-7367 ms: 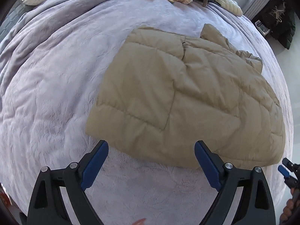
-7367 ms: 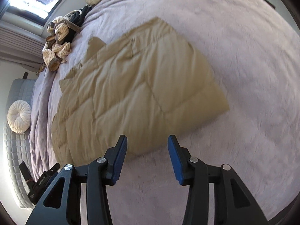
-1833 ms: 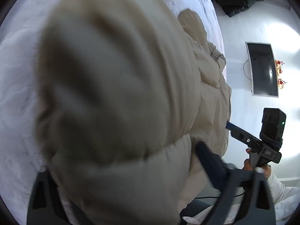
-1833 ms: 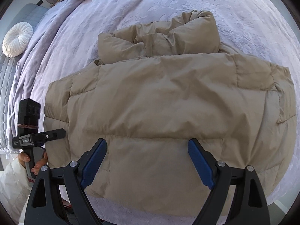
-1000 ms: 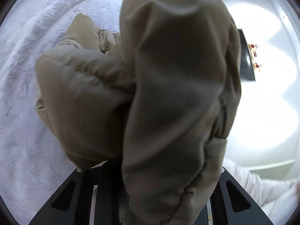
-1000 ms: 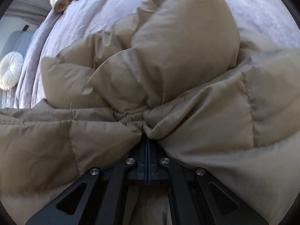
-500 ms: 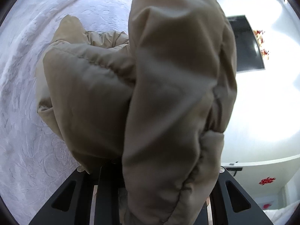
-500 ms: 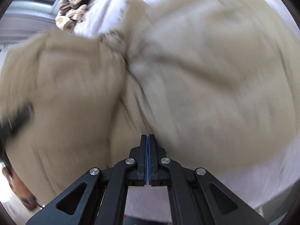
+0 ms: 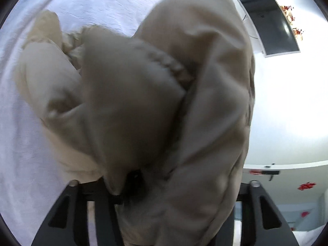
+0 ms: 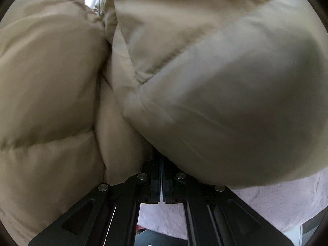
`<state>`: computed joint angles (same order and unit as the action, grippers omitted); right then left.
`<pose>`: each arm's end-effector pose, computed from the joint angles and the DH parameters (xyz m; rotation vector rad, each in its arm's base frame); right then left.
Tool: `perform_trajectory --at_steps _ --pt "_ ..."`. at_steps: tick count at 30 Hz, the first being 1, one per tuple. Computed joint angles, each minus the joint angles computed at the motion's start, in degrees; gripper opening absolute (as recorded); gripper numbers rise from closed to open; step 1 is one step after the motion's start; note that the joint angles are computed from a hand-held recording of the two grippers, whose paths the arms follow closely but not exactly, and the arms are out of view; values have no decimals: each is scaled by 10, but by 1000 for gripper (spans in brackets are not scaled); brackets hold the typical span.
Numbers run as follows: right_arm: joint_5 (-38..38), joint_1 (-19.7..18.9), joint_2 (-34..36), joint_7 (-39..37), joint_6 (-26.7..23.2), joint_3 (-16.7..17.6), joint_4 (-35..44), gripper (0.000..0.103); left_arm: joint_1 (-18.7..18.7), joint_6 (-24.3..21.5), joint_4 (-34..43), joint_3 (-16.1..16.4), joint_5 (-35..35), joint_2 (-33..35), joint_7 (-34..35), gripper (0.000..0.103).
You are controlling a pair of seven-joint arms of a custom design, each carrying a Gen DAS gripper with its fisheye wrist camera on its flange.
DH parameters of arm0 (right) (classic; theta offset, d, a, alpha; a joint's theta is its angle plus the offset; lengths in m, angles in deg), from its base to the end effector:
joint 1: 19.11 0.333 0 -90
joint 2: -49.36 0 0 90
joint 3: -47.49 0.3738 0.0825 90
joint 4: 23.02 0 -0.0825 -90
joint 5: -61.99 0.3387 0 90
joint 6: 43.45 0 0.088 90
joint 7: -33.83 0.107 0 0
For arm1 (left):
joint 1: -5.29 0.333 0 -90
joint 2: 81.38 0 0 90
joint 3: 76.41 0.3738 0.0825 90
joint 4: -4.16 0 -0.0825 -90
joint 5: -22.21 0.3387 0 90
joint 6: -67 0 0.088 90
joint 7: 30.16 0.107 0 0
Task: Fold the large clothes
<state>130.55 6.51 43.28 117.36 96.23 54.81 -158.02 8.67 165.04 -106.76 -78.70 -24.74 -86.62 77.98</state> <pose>0.3885 0.2560 0.4768 -1.5522 1.9017 0.7942 0.4787 -0.0603 0.6112 1.6414 -1.8491 0.7560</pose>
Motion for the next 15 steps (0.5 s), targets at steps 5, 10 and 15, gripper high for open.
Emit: perform_trajectory --at_steps 5,10,15 --pt "27 -17 -49 -35 -9 -20 -27 2 -17 32 -4 -19 -35 26 6 72" --pt "-30 -45 -127 6 15 -34 -72 3 -30 61 1 -34 -52 56 -6 72" --pt "-137 -62 -212 74 50 -36 -103 70 -26 62 18 -38 -64 84 -25 79"
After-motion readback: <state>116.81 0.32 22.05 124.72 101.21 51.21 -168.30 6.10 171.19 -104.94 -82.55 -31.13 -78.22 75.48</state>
